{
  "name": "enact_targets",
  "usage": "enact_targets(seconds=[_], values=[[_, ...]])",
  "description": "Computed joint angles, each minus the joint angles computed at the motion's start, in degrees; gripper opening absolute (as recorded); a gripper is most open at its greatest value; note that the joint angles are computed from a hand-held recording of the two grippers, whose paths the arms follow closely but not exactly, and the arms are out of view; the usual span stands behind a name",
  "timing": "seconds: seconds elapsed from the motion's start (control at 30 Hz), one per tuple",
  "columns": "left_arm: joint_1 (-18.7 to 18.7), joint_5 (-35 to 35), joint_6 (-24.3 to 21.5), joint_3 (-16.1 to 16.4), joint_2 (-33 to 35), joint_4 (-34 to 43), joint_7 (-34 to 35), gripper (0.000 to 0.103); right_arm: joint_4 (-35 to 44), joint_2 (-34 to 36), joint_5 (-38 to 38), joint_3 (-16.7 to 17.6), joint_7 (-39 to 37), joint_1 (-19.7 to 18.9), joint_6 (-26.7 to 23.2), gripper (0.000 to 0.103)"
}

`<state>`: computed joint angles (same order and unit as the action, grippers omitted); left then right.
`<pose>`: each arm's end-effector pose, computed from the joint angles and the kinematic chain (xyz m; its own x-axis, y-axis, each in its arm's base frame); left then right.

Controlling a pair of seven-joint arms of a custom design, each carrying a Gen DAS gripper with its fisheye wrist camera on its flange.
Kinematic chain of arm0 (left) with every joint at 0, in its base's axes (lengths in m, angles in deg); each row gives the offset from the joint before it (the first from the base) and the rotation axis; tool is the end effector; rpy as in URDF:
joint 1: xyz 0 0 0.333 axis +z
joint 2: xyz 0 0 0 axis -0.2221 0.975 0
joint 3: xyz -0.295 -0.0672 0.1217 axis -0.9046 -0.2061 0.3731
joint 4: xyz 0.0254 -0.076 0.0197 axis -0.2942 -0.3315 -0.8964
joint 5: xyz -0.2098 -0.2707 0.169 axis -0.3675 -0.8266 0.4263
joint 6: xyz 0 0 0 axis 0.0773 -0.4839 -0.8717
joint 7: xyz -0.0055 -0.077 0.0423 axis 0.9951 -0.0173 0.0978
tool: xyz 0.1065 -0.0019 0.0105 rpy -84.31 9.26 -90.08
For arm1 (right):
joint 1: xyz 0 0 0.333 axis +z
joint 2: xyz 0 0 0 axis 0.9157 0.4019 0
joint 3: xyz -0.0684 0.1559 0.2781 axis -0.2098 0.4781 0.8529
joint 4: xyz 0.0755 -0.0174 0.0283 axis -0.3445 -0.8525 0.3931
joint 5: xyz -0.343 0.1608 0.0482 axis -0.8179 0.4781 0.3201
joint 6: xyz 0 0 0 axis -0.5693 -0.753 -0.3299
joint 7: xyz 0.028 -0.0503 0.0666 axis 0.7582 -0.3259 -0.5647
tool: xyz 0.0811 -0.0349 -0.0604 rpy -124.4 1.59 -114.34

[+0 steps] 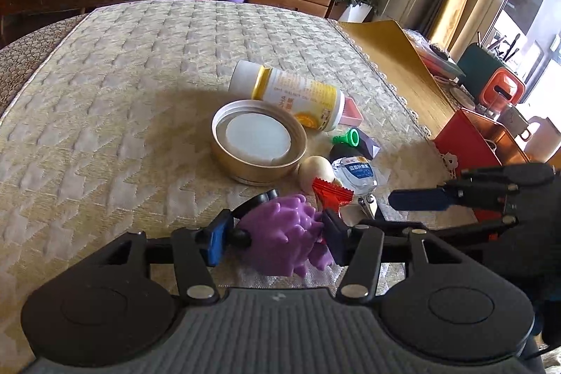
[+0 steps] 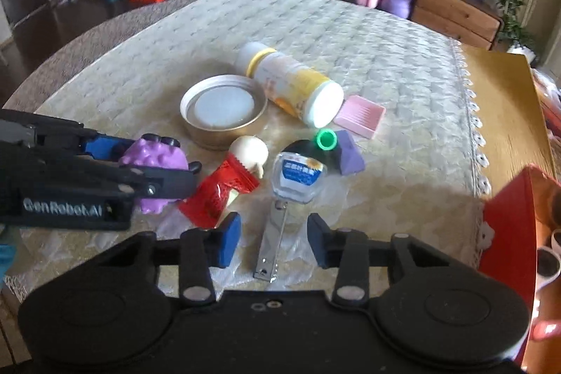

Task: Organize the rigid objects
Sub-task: 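Grasp the purple spiky ball with the left tool while the right tool grasps the key, then carry the purple ball and key with both tools over the red tin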

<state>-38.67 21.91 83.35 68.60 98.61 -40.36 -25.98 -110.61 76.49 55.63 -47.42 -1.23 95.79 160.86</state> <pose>0.6133 -0.3979 0.4198 0.1048 -0.9597 0.2607 -0.7195 -0.2542 -0.6463 0.6937 0.4048 0.4340 0.7135 -0.6994 0.0429 -0.5400 -0.5879 -0.6023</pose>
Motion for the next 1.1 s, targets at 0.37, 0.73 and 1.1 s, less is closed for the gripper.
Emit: enact_targets(seconds=[0.37, 0.73, 1.1], values=[[-0.39, 1.67, 0.81, 0.58, -0.61, -1.08, -1.60, 0.055, 15.98, 7.81, -3.09, -0.75, 1.87, 0.87, -13.28, 0.028], [-0.60, 2.10, -0.62, 0.02, -1.17, -1.34, -1.82, 0.052, 6.49, 2.47, -2.89, -0.74, 3.83, 1.13, -8.03, 0.011], [-1.10, 2.02, -1.77, -0.65, -3.28, -2.34, -1.78, 0.052, -13.20, -10.63, 2.56, 1.07, 1.58, -2.67, 1.70, 0.011]])
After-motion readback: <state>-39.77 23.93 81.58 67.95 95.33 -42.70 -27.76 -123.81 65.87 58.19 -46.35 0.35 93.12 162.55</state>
